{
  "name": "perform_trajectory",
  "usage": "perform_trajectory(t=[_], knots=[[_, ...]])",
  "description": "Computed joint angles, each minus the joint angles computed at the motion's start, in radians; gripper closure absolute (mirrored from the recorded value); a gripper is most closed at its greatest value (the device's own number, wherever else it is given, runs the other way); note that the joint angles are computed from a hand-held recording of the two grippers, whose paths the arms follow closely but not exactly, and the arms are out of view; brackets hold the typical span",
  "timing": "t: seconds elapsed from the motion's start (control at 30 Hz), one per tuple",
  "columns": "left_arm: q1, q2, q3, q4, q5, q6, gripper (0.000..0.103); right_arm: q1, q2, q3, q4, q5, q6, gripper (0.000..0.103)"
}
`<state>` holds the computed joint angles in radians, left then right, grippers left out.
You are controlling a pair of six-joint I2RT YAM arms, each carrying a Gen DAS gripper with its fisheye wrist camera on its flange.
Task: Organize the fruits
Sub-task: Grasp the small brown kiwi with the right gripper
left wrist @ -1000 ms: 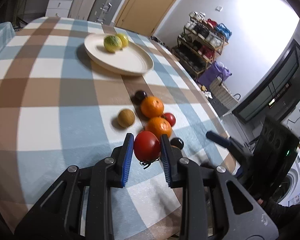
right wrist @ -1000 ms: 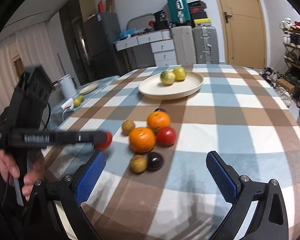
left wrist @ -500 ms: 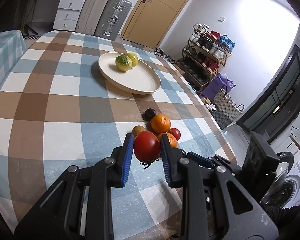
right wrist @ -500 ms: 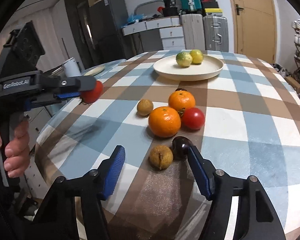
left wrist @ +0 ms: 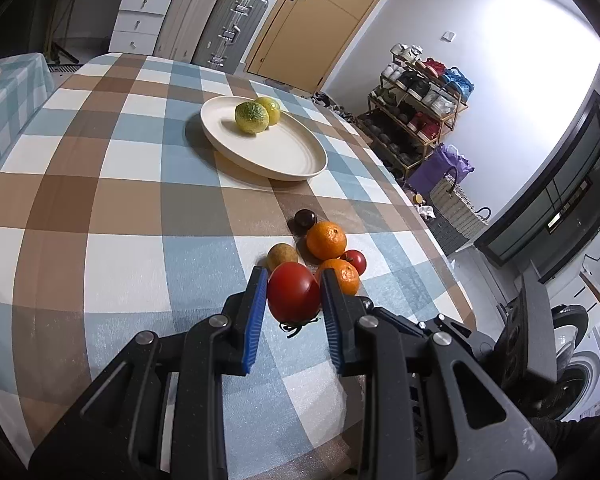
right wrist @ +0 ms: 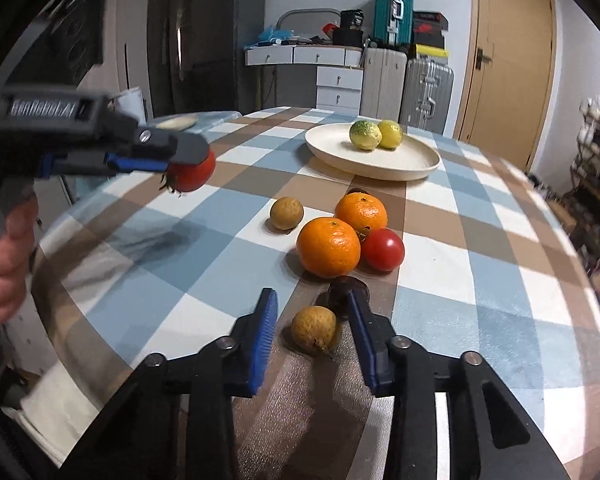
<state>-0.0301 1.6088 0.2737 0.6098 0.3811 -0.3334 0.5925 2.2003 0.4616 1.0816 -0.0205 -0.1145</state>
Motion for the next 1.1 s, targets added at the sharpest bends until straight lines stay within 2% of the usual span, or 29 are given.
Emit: perform_trajectory(t=[0.07, 0.2, 0.47, 0.57, 0.7, 0.87, 1.1], knots=[[-0.007, 0.004, 0.003, 0.0, -0.006, -0.001, 0.079, 0.012, 0.012, -0.006, 0.03, 0.025, -0.011, 0.08], [-0.018, 0.002, 0.011, -0.012, -0.022, 0.0, 0.079, -0.002, 0.024, -0.007, 0.051, -0.016, -0.008, 0.08], [-0.023, 0.016, 0.034, -0.022, -0.033, 0.003, 0.079, -0.093, 0.0, -0.052, 0.134, -0.187, 0.06, 0.081], [-0.018, 0.03, 0.062, -0.037, -0.028, 0.007, 0.079, -0.131, -0.028, -0.052, 0.128, -0.235, 0.083, 0.081], [-0.01, 0.038, 0.125, -0.081, -0.041, 0.025, 0.079, -0.204, -0.082, -0.012, 0.056, -0.324, 0.122, 0.081], [0.019, 0.097, 0.274, -0.163, -0.05, 0.058, 0.079, -0.288, -0.137, 0.102, -0.085, -0.42, 0.155, 0.081], [0.061, 0.266, 0.55, -0.28, -0.067, 0.086, 0.079, -0.348, -0.141, 0.387, -0.358, -0.505, 0.167, 0.081]])
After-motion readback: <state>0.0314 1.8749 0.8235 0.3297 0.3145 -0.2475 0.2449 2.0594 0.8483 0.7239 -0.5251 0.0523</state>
